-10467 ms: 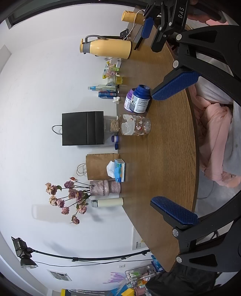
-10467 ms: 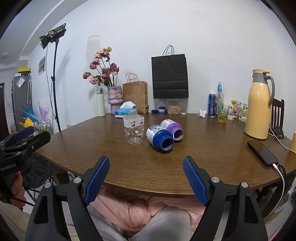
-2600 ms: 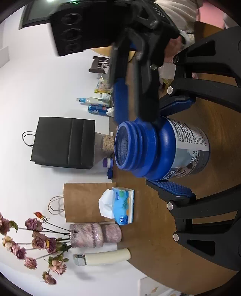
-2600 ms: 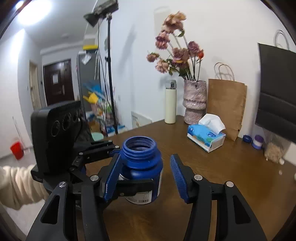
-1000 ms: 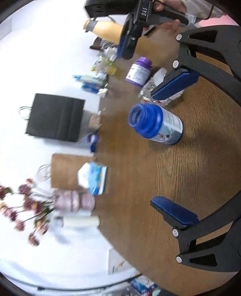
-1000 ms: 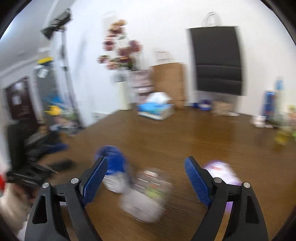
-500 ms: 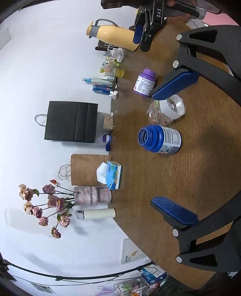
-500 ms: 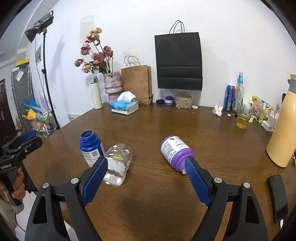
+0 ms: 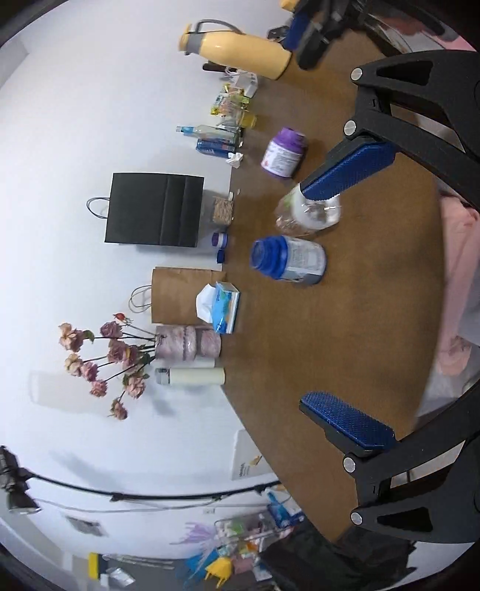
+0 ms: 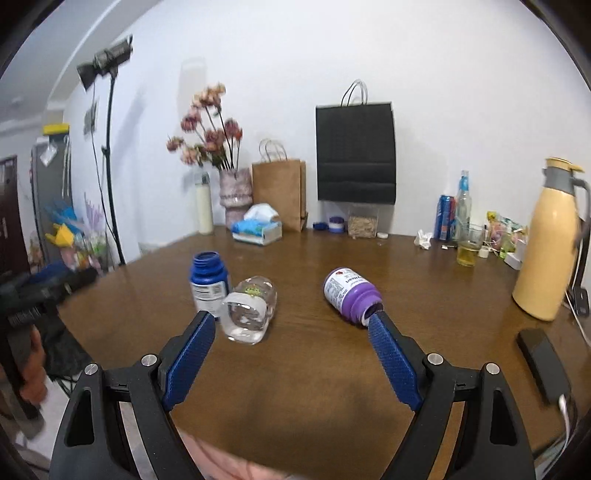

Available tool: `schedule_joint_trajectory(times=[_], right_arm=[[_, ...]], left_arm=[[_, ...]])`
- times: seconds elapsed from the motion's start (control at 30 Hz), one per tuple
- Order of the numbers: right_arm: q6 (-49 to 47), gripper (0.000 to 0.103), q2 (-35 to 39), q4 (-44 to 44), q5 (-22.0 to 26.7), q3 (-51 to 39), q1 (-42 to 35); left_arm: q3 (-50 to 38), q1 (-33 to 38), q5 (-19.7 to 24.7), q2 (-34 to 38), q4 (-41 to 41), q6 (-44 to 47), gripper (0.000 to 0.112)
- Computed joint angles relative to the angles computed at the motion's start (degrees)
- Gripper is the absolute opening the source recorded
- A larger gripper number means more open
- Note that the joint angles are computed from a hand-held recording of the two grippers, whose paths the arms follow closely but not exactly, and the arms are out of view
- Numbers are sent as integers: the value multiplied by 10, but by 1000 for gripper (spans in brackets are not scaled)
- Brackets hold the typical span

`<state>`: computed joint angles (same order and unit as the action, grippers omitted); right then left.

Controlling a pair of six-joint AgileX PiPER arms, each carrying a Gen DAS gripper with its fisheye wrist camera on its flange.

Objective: Flip cup upright

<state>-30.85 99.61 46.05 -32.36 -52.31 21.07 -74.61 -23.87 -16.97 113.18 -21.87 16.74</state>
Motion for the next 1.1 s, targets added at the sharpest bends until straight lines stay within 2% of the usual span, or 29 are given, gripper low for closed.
schedule_joint_trajectory(times=[0.07,0.13,0.17,0.23,0.37,0.6,0.87,1.1], right_arm=[[39,89,-7,6,-74,56,39],[70,89,-5,11,-111,89,68],[81,89,-3,10,-116,95,74],[89,89,1,11,-102,93,74],[86,89,6,14,-94,87,72],[71,89,11,18,-100,84,83],[56,89,16,19,-92,76,83],[57,89,17,19,-89,75,81]], left_arm=[[62,-22,-78,-13,-24,49,103],[118,-38,-137,-25,-4,49,103],[137,-35,-141,-33,30,15,103],[149,-25,-129,-41,107,-52,103],[127,-12,-91,-34,158,-105,103],[124,-9,-89,-34,144,-112,103],[136,-10,-115,-40,164,-121,103],[131,-12,-109,-40,154,-115,103]])
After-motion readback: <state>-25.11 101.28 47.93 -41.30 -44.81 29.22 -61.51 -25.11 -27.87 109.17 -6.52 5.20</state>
